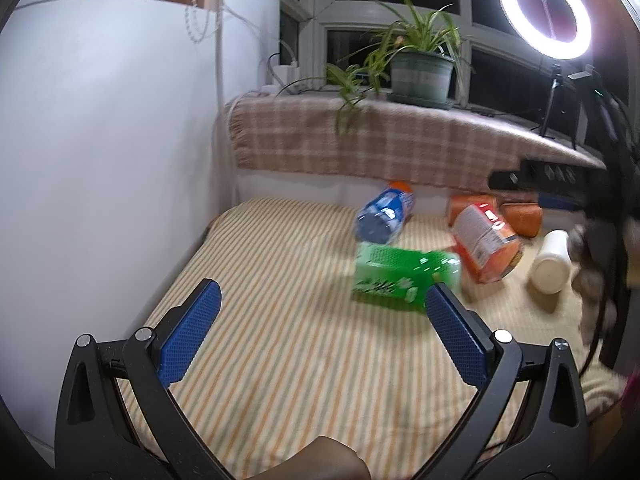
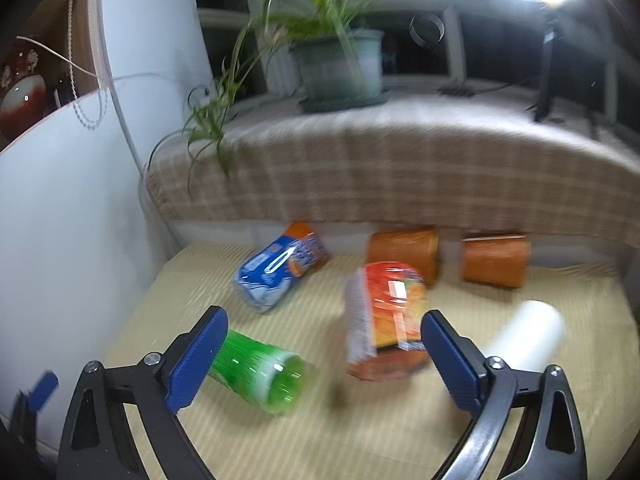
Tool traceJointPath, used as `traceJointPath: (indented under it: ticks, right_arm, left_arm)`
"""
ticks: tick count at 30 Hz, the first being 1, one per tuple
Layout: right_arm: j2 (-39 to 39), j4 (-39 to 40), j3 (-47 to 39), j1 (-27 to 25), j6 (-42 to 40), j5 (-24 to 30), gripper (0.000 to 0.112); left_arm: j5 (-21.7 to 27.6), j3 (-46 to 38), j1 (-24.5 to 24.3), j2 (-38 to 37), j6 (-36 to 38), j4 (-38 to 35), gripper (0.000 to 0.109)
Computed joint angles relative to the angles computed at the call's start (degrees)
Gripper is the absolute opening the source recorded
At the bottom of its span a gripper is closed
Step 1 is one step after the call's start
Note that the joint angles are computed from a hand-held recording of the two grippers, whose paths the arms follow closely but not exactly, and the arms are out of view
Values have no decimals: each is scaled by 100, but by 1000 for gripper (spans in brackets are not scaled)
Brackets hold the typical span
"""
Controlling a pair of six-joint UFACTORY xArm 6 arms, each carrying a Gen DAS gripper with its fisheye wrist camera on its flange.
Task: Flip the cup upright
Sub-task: 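Move the right gripper to the blue-and-orange Arctic Ocean cup and close on it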
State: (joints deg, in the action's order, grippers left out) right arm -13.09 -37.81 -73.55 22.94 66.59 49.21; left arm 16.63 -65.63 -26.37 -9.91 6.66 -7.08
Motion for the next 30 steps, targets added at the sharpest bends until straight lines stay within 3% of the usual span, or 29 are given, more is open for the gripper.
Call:
traceJointPath:
  ticks: [3, 15, 21, 30]
  right_arm:
    - [510, 765, -447, -261, -494, -300, 95]
    - [2755, 2494, -2969, -706, -1435, 340, 85]
    - [3611, 2763, -4036, -847, -1432, 973, 84]
    - [4426, 3073, -5106, -953, -1365, 1485, 82]
  left_arm:
    - [49, 67, 142, -21, 97, -77, 103]
    - [131, 256, 565, -168, 681, -828, 103]
    - [193, 237, 734, -185, 737, -1007, 103]
    - [212, 231, 904, -138, 827, -1180, 103]
